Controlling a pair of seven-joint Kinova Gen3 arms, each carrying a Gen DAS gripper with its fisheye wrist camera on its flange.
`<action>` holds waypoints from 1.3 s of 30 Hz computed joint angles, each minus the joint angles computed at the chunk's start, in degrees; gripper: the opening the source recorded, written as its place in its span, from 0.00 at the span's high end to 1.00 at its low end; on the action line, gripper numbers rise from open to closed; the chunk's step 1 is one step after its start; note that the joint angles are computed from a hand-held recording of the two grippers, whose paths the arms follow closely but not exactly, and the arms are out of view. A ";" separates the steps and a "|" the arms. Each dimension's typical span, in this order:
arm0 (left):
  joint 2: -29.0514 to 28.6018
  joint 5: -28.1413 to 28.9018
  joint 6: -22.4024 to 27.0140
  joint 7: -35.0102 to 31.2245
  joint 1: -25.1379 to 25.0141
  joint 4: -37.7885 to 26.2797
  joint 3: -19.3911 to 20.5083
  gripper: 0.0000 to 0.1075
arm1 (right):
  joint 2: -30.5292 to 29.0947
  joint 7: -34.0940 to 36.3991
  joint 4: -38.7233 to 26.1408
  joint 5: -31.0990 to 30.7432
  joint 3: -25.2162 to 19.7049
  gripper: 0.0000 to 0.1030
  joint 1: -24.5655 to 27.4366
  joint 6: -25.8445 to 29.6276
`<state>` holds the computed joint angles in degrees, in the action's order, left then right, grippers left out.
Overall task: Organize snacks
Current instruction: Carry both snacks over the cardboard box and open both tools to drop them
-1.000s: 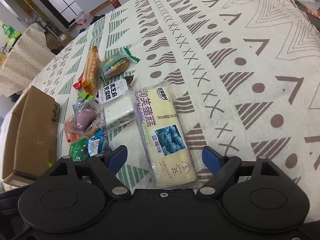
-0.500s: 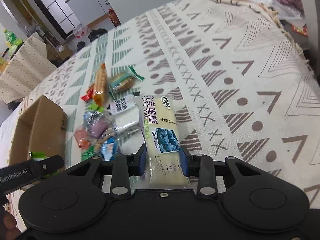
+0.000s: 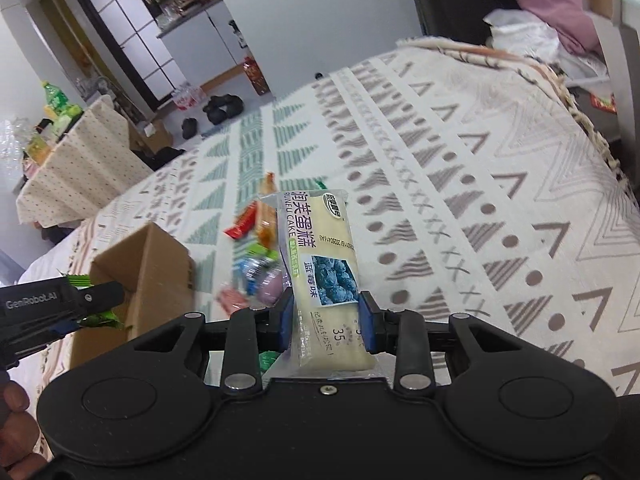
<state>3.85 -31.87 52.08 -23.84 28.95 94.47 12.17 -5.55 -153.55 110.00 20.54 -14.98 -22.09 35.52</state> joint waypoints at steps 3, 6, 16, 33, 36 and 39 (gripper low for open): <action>-1.33 0.49 -0.71 -1.17 -1.09 0.77 -0.44 0.72 | 0.31 -1.06 -1.73 1.94 -1.22 0.69 -0.76 1.00; -2.25 0.88 -1.34 -1.85 -2.50 1.45 -0.55 0.72 | 0.84 -2.44 -3.08 3.91 -1.93 0.69 -1.78 1.42; -5.37 0.63 -4.81 1.33 -7.09 5.20 -0.20 0.71 | 3.84 -5.61 -6.79 8.12 -1.78 0.70 -6.00 1.50; -6.67 7.67 -7.58 -0.88 -15.66 9.90 -2.37 0.71 | 12.98 -5.10 -15.77 8.29 2.68 0.70 -15.84 -0.32; -6.57 11.18 -9.12 -2.53 -16.54 10.54 -3.24 0.68 | 14.55 -4.07 -17.39 7.51 3.62 0.70 -17.30 0.10; -5.78 10.73 -8.08 -2.30 -16.67 9.90 -2.84 0.66 | 15.68 -3.65 -18.55 7.15 4.56 0.70 -18.53 0.21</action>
<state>-1.93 -21.14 44.00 -26.14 12.28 104.37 9.32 10.13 -157.20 91.45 27.69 -10.42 -40.61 35.72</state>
